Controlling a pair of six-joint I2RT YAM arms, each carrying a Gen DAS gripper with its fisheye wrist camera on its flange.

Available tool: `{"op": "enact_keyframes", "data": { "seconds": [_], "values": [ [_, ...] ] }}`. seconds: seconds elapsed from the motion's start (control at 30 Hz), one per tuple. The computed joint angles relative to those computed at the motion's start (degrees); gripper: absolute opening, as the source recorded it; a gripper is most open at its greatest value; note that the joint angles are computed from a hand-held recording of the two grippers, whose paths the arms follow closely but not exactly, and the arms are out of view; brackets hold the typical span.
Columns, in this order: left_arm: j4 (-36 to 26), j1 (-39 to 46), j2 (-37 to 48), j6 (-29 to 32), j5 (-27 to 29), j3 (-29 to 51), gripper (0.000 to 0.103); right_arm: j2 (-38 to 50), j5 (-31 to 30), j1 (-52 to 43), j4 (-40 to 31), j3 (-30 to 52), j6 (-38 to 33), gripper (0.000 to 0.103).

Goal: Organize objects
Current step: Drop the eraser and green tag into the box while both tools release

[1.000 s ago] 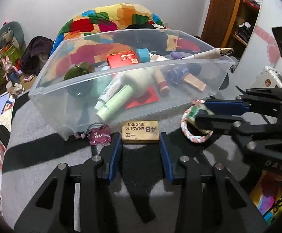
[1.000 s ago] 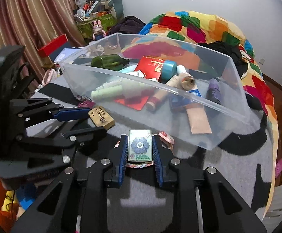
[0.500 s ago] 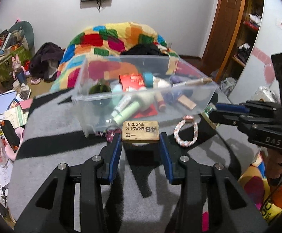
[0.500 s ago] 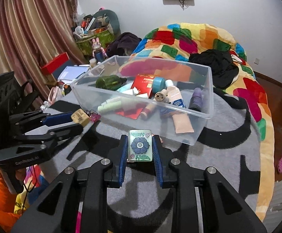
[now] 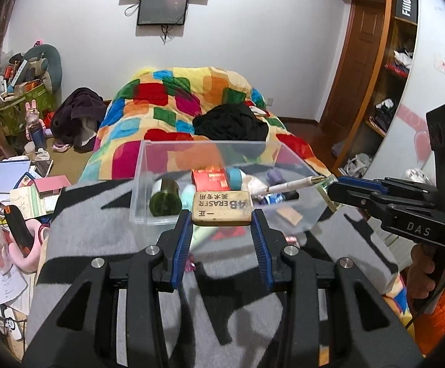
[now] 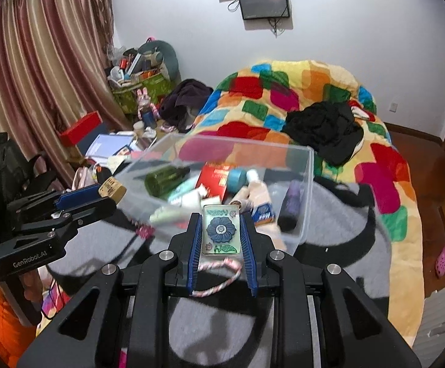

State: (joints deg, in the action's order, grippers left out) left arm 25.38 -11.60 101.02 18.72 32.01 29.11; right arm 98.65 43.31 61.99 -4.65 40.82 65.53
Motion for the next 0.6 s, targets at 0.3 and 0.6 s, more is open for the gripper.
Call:
{"op": "enact_keyframes", "data": {
  "seconds": [0.3,0.6],
  "values": [
    [-1.2,-1.9,5.1,-3.1,-2.2,6.0,0.039,-0.3,-1.2,-5.1,2.7,-1.1,-3.3,0.022],
    [-3.2,-4.1,12.3,-3.8,-5.0,11.8,0.039,4.8,-7.4,-10.3,9.2,-2.3,-4.9,0.022]
  ]
}}
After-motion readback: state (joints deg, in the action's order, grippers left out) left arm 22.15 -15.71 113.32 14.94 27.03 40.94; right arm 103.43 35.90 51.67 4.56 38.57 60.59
